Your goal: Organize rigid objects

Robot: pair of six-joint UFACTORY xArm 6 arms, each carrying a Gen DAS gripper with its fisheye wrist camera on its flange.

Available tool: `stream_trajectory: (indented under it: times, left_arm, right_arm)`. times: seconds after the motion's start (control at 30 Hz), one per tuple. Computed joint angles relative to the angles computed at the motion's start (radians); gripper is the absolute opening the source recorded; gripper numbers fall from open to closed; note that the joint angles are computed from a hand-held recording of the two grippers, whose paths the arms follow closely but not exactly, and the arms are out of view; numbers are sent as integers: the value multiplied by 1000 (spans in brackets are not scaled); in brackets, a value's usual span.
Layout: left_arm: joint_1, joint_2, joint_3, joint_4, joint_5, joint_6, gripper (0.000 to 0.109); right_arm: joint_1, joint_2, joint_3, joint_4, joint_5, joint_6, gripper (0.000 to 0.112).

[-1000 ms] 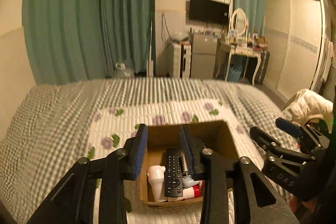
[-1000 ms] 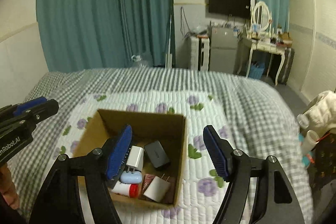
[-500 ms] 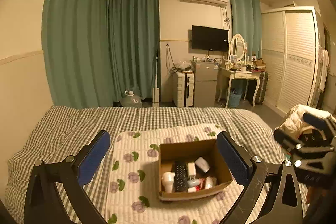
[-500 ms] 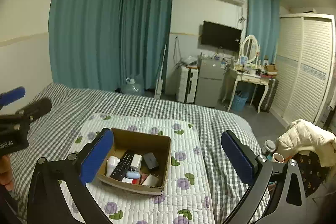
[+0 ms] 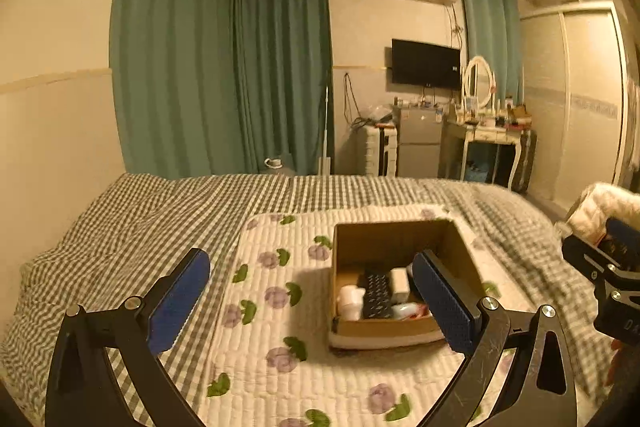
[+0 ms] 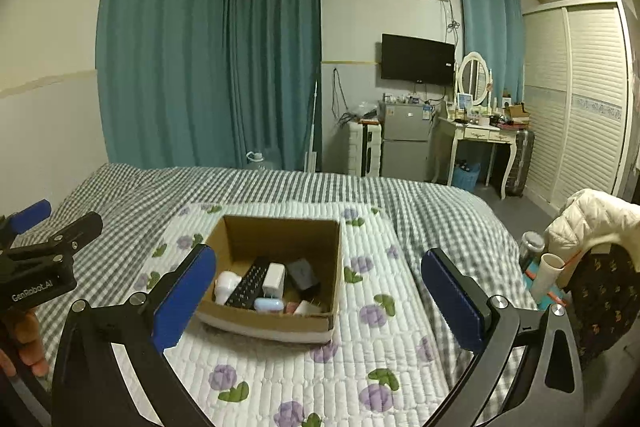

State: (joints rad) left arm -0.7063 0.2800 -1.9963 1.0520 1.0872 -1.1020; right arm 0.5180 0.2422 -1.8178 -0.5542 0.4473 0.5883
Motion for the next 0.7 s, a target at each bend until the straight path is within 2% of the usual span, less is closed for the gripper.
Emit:
stream_trajectory:
  times: [0.1, 0.2, 0.4, 0.7]
  left_arm:
    - [5, 1, 17, -5, -9, 14, 103]
    - [17, -9, 44, -39, -36, 11, 103]
    - [24, -22, 84, -72, -70, 25, 103]
    - [25, -20, 92, -92, -75, 33, 103]
  right_arm:
    - [-1, 11, 27, -42, -10, 42, 103]
    - [-2, 23, 40, 18, -17, 26, 103]
    - [-3, 30, 43, 20, -36, 19, 103]
    - [-5, 31, 45, 33, -30, 0, 103]
